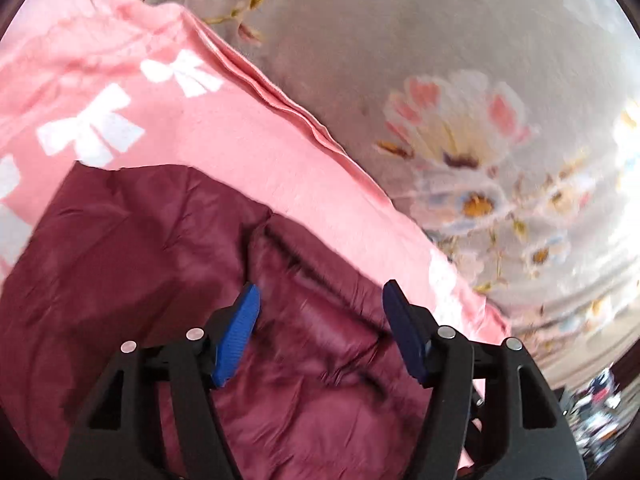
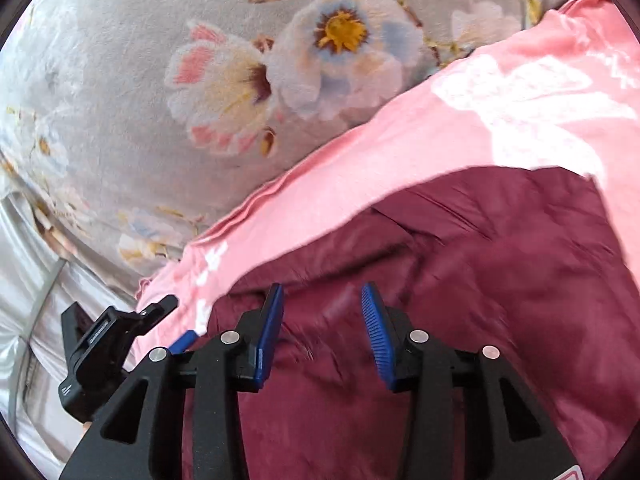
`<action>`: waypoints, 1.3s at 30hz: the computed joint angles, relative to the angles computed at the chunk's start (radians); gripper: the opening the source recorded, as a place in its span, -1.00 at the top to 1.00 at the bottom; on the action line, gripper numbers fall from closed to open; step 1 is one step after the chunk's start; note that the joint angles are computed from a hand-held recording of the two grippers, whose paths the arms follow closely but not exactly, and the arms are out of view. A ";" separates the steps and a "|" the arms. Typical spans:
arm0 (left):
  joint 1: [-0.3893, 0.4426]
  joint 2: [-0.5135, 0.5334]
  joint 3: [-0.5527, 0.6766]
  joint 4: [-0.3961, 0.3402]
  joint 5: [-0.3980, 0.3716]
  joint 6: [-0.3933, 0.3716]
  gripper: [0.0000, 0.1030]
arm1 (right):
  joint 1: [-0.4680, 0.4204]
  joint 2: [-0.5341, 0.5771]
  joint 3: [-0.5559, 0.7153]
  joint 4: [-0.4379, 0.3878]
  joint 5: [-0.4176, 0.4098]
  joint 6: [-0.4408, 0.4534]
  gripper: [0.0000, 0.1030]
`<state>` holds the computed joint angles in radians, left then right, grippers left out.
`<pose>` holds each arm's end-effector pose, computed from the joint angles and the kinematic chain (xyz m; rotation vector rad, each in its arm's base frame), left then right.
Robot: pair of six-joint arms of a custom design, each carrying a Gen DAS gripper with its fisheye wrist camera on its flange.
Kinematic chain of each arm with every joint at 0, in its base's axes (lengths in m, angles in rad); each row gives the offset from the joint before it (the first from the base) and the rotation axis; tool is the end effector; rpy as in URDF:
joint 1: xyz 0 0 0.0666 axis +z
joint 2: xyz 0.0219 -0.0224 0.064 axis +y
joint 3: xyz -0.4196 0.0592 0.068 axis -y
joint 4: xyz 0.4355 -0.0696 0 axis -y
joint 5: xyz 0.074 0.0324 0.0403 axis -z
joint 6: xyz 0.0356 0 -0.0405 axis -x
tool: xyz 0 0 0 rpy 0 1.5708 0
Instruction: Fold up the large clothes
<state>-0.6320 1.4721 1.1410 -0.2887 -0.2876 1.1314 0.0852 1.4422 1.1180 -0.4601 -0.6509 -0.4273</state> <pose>0.4479 -0.3159 0.3503 -0.7154 2.1293 -0.6840 0.5169 0.0654 0.3443 0.0759 2.3726 1.0146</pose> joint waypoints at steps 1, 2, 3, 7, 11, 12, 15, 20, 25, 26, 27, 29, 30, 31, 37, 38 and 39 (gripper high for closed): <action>0.017 0.020 0.013 0.009 0.035 0.028 -0.20 | 0.009 0.027 0.016 -0.006 0.001 -0.011 0.19; 0.028 0.040 0.025 0.016 0.061 0.048 -0.20 | 0.015 0.053 0.029 -0.012 0.002 -0.026 0.19; 0.037 0.063 0.042 0.019 0.086 0.067 -0.20 | 0.022 0.070 0.038 -0.013 0.005 -0.043 0.19; 0.063 0.121 0.063 0.035 0.135 0.116 -0.19 | 0.020 0.123 0.040 0.052 -0.001 -0.140 0.19; 0.085 0.153 0.076 0.051 0.140 0.133 -0.10 | 0.015 0.155 0.063 0.098 0.005 -0.222 0.23; 0.089 0.157 0.081 0.046 0.145 0.130 0.07 | 0.015 0.163 0.073 0.092 0.011 -0.224 0.24; 0.096 0.171 0.102 0.022 0.168 0.088 0.95 | 0.023 0.164 0.096 0.069 0.048 -0.169 0.92; 0.041 0.082 0.059 0.060 0.059 -0.068 0.97 | 0.008 0.039 0.036 0.148 0.046 -0.007 0.93; -0.009 0.059 0.049 -0.020 -0.024 -0.158 0.97 | 0.040 0.049 0.055 -0.008 0.181 0.190 0.93; -0.015 0.081 0.068 -0.066 -0.039 -0.163 0.97 | 0.049 0.064 0.063 -0.037 0.212 0.205 0.93; -0.018 0.099 0.082 -0.096 -0.049 -0.158 0.97 | 0.053 0.072 0.065 -0.046 0.229 0.213 0.93; -0.015 0.129 0.094 -0.132 -0.040 -0.139 0.97 | 0.062 0.091 0.077 -0.073 0.261 0.229 0.94; -0.010 0.141 0.096 -0.145 -0.028 -0.129 0.97 | 0.065 0.105 0.085 -0.090 0.275 0.241 0.94; -0.006 0.144 0.090 -0.150 -0.019 -0.121 0.97 | 0.070 0.116 0.092 -0.104 0.289 0.250 0.94; 0.010 0.176 0.101 -0.177 0.002 -0.110 0.96 | 0.095 0.140 0.104 -0.132 0.354 0.289 0.94; 0.011 0.180 0.105 -0.182 0.001 -0.112 0.96 | 0.096 0.144 0.106 -0.135 0.358 0.291 0.94; 0.011 0.183 0.107 -0.183 0.001 -0.112 0.95 | 0.098 0.145 0.107 -0.138 0.361 0.293 0.95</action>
<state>-0.6205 1.6550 1.2485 -0.4719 -0.2865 1.0195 0.1832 1.5871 1.2250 -0.5981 -0.2896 -0.1342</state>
